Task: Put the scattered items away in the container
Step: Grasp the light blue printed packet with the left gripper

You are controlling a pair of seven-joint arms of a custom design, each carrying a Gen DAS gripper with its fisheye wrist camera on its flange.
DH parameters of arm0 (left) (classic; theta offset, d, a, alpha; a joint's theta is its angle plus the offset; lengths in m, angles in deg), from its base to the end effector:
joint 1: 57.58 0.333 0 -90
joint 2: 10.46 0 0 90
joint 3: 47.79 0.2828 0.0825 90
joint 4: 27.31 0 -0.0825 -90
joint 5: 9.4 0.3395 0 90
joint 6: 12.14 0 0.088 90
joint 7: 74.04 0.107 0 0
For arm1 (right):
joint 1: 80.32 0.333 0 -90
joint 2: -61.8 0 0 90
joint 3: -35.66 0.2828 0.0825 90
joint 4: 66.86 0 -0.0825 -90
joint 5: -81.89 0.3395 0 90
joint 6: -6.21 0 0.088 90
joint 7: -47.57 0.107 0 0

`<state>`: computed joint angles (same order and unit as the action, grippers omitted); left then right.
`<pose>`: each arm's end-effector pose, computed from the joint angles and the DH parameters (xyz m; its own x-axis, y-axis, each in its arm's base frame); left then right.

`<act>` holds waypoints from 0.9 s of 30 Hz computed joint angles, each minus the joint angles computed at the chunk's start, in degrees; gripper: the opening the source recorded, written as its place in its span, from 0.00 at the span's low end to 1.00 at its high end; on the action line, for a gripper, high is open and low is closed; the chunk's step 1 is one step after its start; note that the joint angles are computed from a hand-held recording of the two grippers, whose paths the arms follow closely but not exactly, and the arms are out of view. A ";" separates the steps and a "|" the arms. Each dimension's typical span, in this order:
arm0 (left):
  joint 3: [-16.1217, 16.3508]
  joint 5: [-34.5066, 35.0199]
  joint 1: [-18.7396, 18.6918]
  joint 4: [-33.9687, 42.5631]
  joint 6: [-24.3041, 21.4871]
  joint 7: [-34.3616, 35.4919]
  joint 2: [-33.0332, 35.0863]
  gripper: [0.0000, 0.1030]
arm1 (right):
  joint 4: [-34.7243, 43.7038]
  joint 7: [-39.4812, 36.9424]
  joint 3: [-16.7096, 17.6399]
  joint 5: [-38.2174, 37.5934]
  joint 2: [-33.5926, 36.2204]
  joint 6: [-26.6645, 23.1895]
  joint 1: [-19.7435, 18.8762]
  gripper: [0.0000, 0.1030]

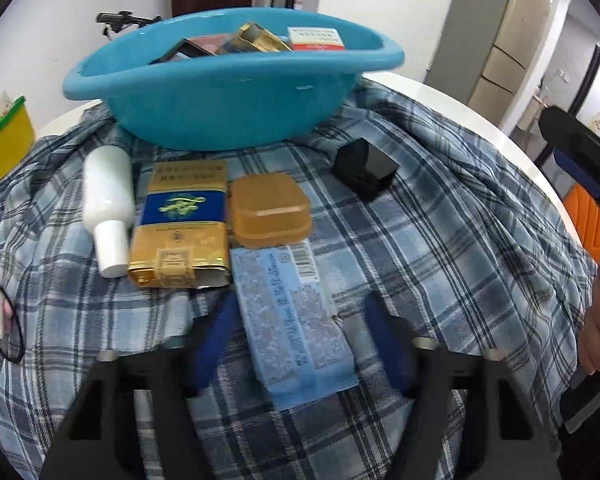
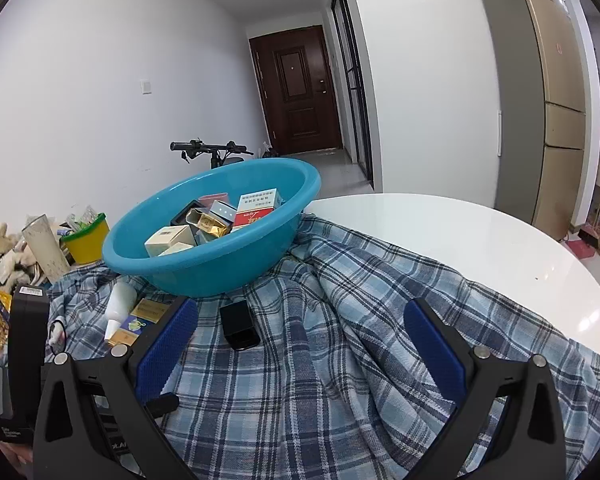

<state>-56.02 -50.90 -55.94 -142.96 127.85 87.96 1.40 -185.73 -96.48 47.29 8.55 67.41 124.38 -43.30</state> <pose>0.5640 -0.0633 0.3675 -0.7679 -0.6290 0.1215 -0.5838 0.6090 -0.5370 0.3915 0.3656 0.3973 -0.4944 -0.8552 -0.1557 -0.3633 0.3660 -0.8568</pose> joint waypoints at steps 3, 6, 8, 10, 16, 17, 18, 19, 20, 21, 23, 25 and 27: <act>-0.34 -0.25 -0.31 -0.99 1.41 1.62 -0.43 0.50 | -0.22 0.37 -0.03 -0.05 -0.16 0.07 -0.02 1.00; -0.32 -0.33 -0.47 -1.39 1.68 2.03 -0.75 0.46 | -0.53 0.67 0.08 -0.18 -0.43 -0.18 0.01 1.00; -0.36 -0.83 -0.51 -1.74 2.24 2.61 -1.08 0.45 | -0.64 0.76 0.12 -0.27 -0.53 -0.15 -0.02 1.00; -0.32 -1.34 -0.41 -2.05 2.30 3.21 -1.52 0.45 | -0.69 0.85 0.18 -0.33 -0.57 -0.18 -0.03 1.00; 0.07 -0.71 -0.68 -3.32 3.67 4.32 -2.64 0.45 | -0.76 1.07 0.38 -0.58 -0.79 -0.99 0.11 1.00; 0.19 -0.29 -0.65 -3.51 3.54 4.45 -2.85 0.45 | -0.82 1.11 0.40 -0.58 -0.89 -1.15 0.13 1.00; 0.23 -0.27 -0.62 -3.93 3.78 4.86 -3.13 0.45 | -0.93 1.22 0.45 -0.57 -1.00 -1.25 0.14 1.00; 0.32 -0.08 -0.59 -4.34 4.05 5.33 -3.42 0.45 | -1.01 1.32 0.46 -0.56 -1.08 -1.24 0.12 1.00; 0.48 0.38 -0.53 -4.66 4.02 5.58 -3.66 0.45 | -1.10 1.45 0.48 -0.55 -1.14 -1.20 0.08 1.00; 0.66 0.81 -0.44 -4.90 3.77 5.63 -3.85 0.45 | -1.19 1.54 0.50 -0.55 -1.21 -1.13 0.06 1.00; 0.83 1.11 -0.32 -5.35 3.72 5.93 -4.12 0.45 | -1.16 1.53 0.53 -0.64 -1.20 -0.89 -0.01 1.00; 0.81 0.95 -0.35 -6.03 4.48 6.54 -4.34 0.45 | -1.01 1.37 0.59 -0.73 -1.09 -1.05 0.03 1.00; 0.56 -0.36 -0.39 -6.90 5.79 8.18 -4.62 0.45 | -0.95 1.17 0.61 -0.67 -1.03 -1.24 0.09 1.00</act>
